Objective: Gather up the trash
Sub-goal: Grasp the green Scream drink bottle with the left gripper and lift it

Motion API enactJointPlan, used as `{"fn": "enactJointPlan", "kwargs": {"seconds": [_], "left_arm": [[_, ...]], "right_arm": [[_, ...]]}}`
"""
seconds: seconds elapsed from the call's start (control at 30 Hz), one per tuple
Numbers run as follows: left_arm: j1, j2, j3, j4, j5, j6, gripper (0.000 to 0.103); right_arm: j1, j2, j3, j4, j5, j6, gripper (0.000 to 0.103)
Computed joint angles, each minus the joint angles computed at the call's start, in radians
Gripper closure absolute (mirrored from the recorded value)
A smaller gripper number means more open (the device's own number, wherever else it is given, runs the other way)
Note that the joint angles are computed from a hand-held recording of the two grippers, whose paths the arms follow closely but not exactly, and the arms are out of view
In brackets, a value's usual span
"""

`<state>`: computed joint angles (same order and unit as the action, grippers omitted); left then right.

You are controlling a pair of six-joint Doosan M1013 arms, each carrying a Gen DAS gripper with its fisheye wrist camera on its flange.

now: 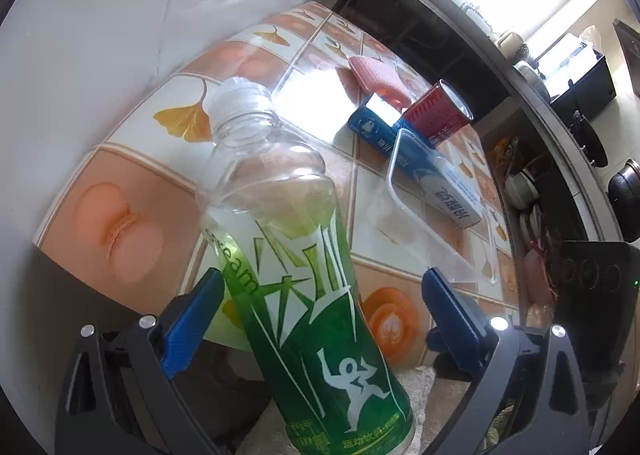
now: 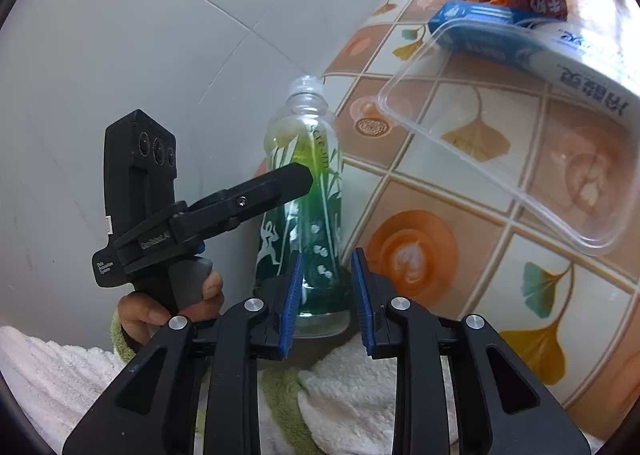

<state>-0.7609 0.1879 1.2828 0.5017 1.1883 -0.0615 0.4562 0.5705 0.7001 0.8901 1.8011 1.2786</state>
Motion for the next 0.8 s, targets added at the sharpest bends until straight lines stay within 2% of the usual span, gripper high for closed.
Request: {"fn": "enactJointPlan", "kwargs": {"seconds": [0.1, 0.27, 0.33, 0.53, 0.7, 0.8], "left_arm": [[0.004, 0.010, -0.012, -0.018, 0.036, 0.025, 0.013], [0.010, 0.009, -0.001, -0.061, 0.036, 0.037, 0.030], [0.004, 0.010, -0.002, -0.049, 0.052, 0.041, 0.035], [-0.007, 0.004, 0.006, -0.033, 0.055, 0.016, 0.039], [-0.023, 0.007, 0.001, -0.003, 0.077, 0.018, 0.041], [-0.037, 0.007, 0.001, 0.029, 0.080, 0.022, 0.043]], "right_arm": [[-0.029, -0.013, -0.007, -0.005, -0.049, -0.004, 0.068], [-0.089, -0.038, -0.013, -0.051, -0.226, 0.064, 0.051], [-0.099, -0.037, -0.021, -0.112, -0.280, 0.119, 0.049], [-0.108, 0.015, -0.065, -0.156, -0.247, 0.285, 0.049], [-0.089, 0.029, -0.064, -0.171, -0.228, 0.292, 0.050], [-0.079, 0.040, -0.079, -0.195, -0.216, 0.301, 0.060]]}}
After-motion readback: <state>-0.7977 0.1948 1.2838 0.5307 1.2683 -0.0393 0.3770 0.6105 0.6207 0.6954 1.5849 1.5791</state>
